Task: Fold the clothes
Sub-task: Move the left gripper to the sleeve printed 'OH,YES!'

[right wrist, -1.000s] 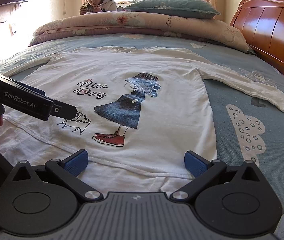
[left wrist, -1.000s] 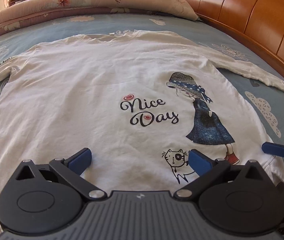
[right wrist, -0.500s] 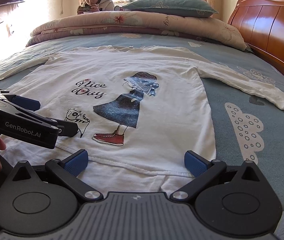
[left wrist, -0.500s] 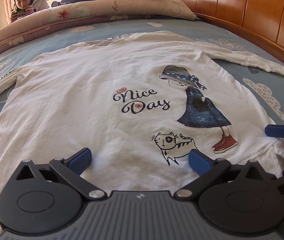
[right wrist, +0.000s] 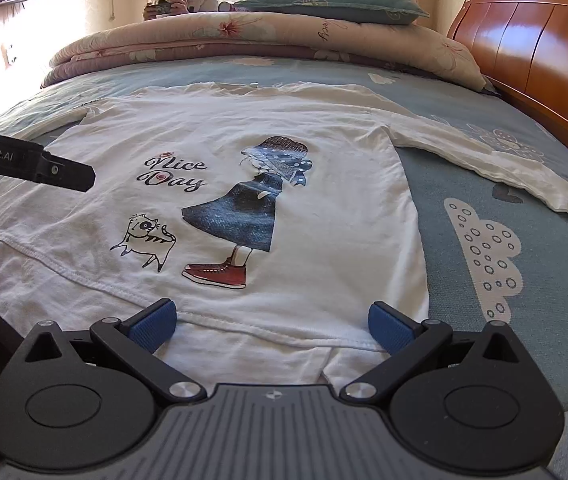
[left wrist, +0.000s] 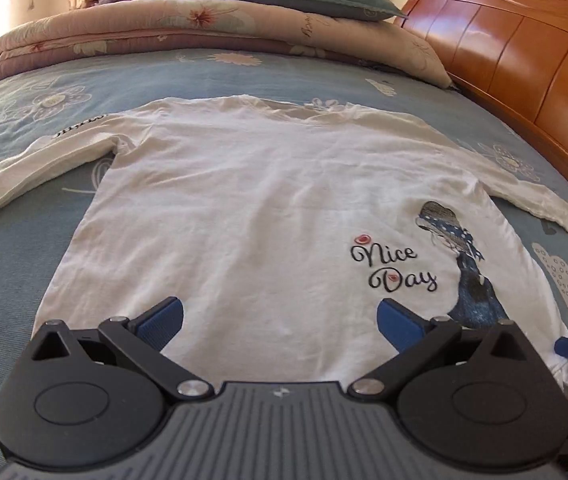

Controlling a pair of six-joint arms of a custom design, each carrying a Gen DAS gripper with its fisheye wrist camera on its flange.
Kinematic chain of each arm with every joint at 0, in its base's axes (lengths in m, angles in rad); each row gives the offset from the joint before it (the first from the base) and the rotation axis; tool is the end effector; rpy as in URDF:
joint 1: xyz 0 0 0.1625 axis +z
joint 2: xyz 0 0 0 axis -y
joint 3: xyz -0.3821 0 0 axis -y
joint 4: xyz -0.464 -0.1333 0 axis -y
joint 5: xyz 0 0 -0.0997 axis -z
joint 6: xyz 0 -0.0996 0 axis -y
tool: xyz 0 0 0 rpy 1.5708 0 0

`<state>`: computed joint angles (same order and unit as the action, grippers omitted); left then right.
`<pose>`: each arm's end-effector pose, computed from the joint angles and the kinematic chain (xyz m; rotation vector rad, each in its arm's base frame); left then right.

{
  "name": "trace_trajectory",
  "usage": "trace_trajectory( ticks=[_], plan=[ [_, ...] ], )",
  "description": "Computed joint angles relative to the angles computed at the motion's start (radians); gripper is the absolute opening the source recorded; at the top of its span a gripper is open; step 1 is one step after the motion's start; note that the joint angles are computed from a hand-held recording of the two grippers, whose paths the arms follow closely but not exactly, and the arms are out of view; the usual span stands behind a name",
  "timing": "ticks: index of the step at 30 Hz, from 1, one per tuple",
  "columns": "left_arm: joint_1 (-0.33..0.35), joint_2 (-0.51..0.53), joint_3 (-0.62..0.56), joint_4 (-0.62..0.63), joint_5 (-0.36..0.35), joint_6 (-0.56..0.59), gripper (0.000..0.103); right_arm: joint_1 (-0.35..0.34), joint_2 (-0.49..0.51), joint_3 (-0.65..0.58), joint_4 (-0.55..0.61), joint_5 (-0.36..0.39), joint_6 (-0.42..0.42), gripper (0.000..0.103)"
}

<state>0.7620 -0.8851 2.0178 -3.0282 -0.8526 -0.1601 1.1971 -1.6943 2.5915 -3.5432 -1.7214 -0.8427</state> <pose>-0.2658 -0.5285 -0.0012 0.6597 2.4509 -0.8101 -0.0272 -0.3936 0.2199 0.4195 -2.1865 0.9923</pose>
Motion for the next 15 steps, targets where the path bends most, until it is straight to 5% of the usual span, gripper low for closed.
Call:
trace_trajectory(
  ticks=[3,7,10,15],
  plan=[
    [0.042,-0.026,-0.005,0.086,-0.017,-0.107,0.102,0.004,0.003,-0.003,0.001,-0.008,0.002,0.103],
    [0.031,-0.059,0.024,0.140,-0.053,-0.010,0.102,0.017,-0.007,-0.009,0.029,-0.033,0.003,0.103],
    [0.054,-0.129,0.025,0.191,-0.164,0.030,0.102,0.036,-0.036,-0.021,0.109,-0.067,0.010,0.103],
    [0.094,-0.191,-0.038,0.181,-0.111,0.108,0.102,0.052,-0.084,-0.037,0.215,-0.068,0.062,0.103]
  ],
)
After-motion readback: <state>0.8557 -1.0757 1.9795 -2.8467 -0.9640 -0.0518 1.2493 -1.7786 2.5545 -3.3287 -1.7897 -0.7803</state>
